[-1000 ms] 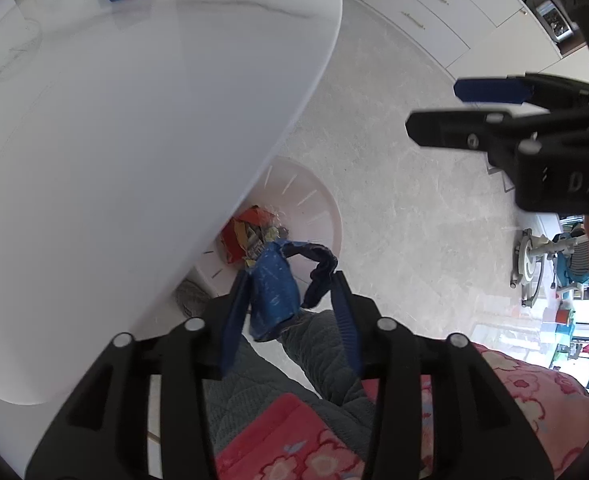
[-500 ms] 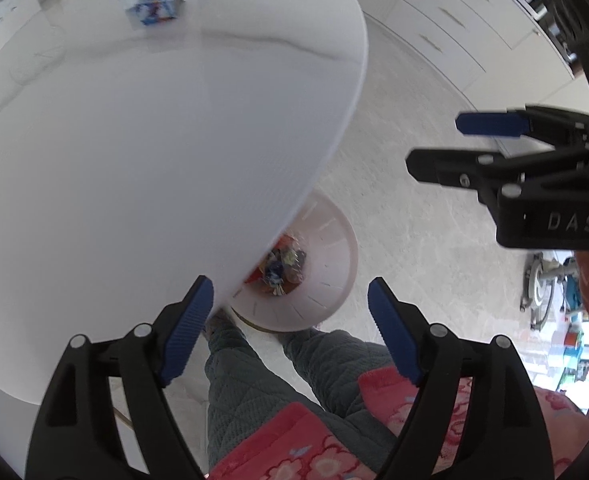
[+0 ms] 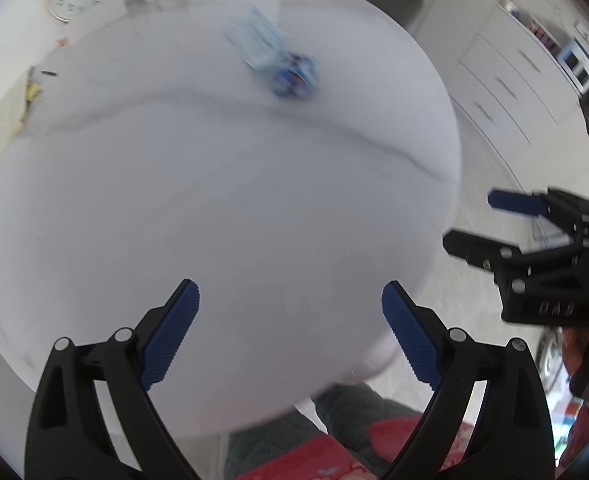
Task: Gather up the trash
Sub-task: 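Move both tools back over the table toward the mask and box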
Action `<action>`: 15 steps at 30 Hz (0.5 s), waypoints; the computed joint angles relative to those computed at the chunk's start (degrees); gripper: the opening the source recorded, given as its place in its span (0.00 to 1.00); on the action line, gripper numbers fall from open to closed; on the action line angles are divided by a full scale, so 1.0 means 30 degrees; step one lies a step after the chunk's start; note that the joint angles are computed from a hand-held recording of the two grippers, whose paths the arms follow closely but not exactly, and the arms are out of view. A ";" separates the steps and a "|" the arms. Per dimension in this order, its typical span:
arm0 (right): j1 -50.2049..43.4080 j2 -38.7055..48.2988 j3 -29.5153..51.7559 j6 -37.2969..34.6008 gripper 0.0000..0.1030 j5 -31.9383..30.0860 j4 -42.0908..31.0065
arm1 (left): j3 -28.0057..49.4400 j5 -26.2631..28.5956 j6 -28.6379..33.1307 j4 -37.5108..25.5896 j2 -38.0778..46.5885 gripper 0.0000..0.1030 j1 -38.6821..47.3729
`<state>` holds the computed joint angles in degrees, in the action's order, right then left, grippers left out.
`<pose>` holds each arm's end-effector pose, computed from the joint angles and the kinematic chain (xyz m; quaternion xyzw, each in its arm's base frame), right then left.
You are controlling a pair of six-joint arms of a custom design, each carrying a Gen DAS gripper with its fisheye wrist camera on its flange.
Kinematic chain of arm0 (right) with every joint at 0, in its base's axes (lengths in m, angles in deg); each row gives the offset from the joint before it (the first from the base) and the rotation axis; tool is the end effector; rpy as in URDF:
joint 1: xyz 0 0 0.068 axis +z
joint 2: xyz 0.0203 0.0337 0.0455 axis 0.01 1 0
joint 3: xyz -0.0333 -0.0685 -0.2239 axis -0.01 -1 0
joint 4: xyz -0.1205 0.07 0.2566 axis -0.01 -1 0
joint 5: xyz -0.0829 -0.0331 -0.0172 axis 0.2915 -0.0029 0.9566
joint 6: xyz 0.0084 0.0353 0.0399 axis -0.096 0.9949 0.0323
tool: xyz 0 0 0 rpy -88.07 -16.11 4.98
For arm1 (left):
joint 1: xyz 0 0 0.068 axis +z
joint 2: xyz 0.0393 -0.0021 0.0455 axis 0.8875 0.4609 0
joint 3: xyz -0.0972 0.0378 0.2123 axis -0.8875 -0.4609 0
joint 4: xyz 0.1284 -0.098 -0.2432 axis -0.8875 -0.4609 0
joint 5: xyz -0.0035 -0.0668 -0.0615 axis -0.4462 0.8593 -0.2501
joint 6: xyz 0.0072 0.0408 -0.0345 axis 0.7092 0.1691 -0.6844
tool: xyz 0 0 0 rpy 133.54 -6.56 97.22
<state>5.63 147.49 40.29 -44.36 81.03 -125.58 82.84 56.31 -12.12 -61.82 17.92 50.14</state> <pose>0.2450 0.0232 0.2570 0.0614 0.9822 0.0492 0.1704 0.3167 -0.0769 0.2651 0.2638 0.9475 -0.0911 0.1558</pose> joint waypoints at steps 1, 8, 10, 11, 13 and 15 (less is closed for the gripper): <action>0.0208 0.0875 0.0681 0.0277 0.86 0.0141 0.0346 | 0.0701 -0.0007 0.0072 0.0025 0.0546 0.86 0.0303; 0.1061 0.6509 0.5727 0.1792 0.92 0.1223 0.1418 | 0.8733 0.0313 0.0450 -0.0921 0.6493 0.92 0.2132; 0.1167 0.8092 0.7268 0.2263 0.92 0.1396 0.1489 | 1.1348 0.0382 0.0533 -0.1346 0.8306 0.92 0.2404; 0.1219 0.8819 0.8015 0.2523 0.92 0.1431 0.1477 | 1.2228 0.0541 0.0685 -0.1588 0.8978 0.92 0.2536; 0.1310 1.0096 0.9324 0.3023 0.92 0.1524 0.1417 | 1.4573 0.0613 0.0791 -0.2184 1.0815 0.92 0.2537; 0.1437 1.1206 1.0516 0.3506 0.92 0.1713 0.1304 | 1.7822 0.0799 0.1003 -0.3222 1.3124 0.92 0.2644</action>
